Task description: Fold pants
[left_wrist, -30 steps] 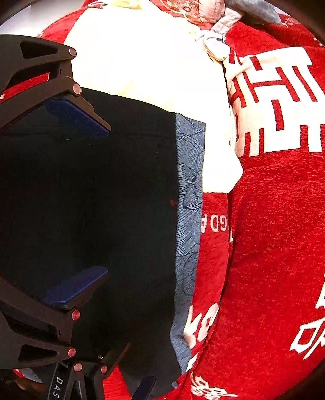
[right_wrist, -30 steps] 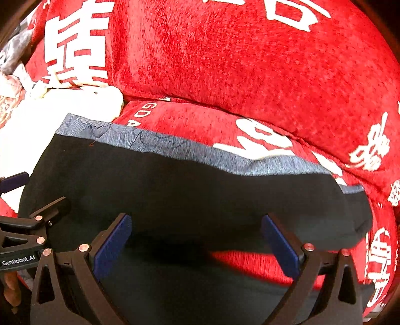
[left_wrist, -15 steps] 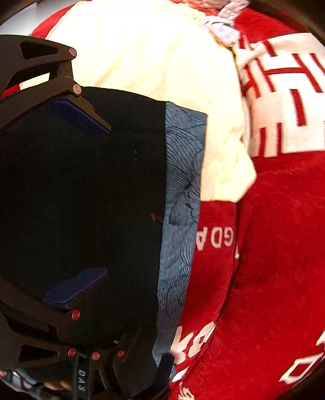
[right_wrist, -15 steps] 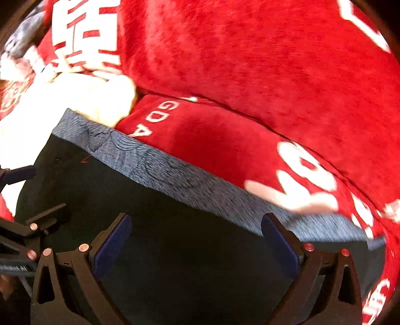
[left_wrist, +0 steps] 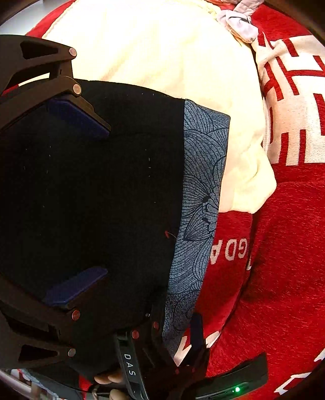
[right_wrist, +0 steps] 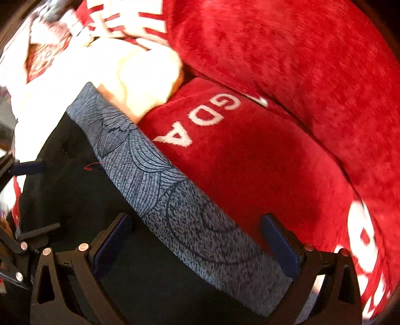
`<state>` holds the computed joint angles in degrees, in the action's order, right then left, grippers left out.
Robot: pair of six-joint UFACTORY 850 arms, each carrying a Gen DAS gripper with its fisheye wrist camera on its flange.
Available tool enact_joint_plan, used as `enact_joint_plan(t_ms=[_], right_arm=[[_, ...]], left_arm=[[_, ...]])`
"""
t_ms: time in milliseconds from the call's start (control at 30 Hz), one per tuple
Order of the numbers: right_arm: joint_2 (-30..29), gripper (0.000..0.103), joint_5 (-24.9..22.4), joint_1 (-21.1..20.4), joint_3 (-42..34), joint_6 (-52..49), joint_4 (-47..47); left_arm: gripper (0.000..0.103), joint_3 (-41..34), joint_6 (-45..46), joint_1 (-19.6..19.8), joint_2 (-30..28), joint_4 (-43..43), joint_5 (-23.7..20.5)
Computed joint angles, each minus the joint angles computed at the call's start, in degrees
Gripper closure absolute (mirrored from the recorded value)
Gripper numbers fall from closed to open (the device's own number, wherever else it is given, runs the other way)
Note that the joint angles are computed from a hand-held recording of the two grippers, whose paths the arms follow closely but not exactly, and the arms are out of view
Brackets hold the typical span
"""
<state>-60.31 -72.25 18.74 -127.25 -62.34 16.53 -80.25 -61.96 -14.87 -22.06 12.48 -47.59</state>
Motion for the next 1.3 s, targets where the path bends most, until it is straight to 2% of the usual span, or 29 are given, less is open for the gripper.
enact_joint_plan(t_ms=[33, 100, 133, 267, 433, 567, 667, 767, 800, 833, 867, 900, 933, 1033, 1133, 1200, 1233, 1300], right_arm=[[-0.4, 0.020, -1.9, 0.0, -1.0, -1.2, 0.7], [0.6, 0.069, -5.1, 0.2, -0.3, -4.4, 1.9], [2.2, 0.071, -3.7, 0.5, 2.0, -5.3, 1.1], [8.4, 0.091, 2.9, 0.7, 10.7, -7.1, 1.1], [17.1, 0.095, 10.3, -1.5, 22.0, -13.6, 6.3], [24.5, 0.095, 17.4, -2.4, 31.1, -19.6, 9.7], [30.1, 0.095, 25.2, -2.2, 39.1, -25.9, 11.7], [33.9, 0.095, 30.6, -2.0, 44.9, -30.4, 13.7], [34.5, 0.095, 31.1, -2.0, 45.8, -30.6, 13.8], [35.0, 0.095, 31.7, -2.1, 46.4, -31.0, 13.9], [35.3, 0.096, 32.2, -2.1, 46.9, -31.5, 14.0], [35.5, 0.096, 32.3, -2.2, 47.0, -31.5, 14.1], [35.5, 0.096, 32.3, -2.2, 47.0, -31.2, 14.1], [35.7, 0.095, 33.3, -2.2, 47.2, -31.1, 14.5], [34.2, 0.077, 29.8, -2.6, 44.4, -28.4, 13.1], [32.6, 0.028, 28.6, -2.6, 42.4, -26.5, 11.7], [32.5, 0.023, 28.4, -2.4, 42.4, -25.3, 10.7], [30.3, 0.023, 26.8, -2.0, 39.9, -21.6, 7.6]], left_arm=[[0.000, 0.2, 0.0, 0.0, 0.2, -0.1, 0.2], [0.000, 0.8, 0.1, 0.4, 0.7, -0.9, 1.2], [0.000, 0.8, 0.0, 0.5, 0.8, -1.2, 1.4], [0.000, 2.1, 0.8, 2.0, 2.2, -5.5, 4.6], [0.000, 1.2, -0.3, 3.7, 2.9, -8.2, 6.9], [0.000, -0.6, -1.3, 5.0, 1.9, -11.2, 8.6], [0.000, -2.2, -1.2, 5.7, 0.3, -15.1, 9.2], [0.000, -5.7, -1.3, 6.1, -3.4, -16.8, 5.0], [0.004, -6.4, -1.7, 5.9, -4.4, -16.0, 4.2], [0.020, -7.2, -2.7, 5.5, -5.3, -14.4, 3.2], [0.051, -7.9, -2.6, 5.0, -6.2, -13.4, 0.8], [0.067, -7.5, -1.4, 4.9, -6.1, -14.9, 0.8], [0.076, -5.9, -2.5, 4.6, -4.8, -14.2, 2.8], [0.086, -1.0, -5.9, 3.8, -0.8, -13.0, 7.3], [0.087, 1.3, -8.7, 2.9, 1.1, -11.4, 8.6], [0.087, 1.3, -10.5, 2.0, 1.3, -9.1, 7.5], [0.087, 1.3, -11.3, 1.5, 1.5, -8.2, 6.9], [0.087, -0.2, -11.6, 1.4, 0.9, -7.2, 5.3]])
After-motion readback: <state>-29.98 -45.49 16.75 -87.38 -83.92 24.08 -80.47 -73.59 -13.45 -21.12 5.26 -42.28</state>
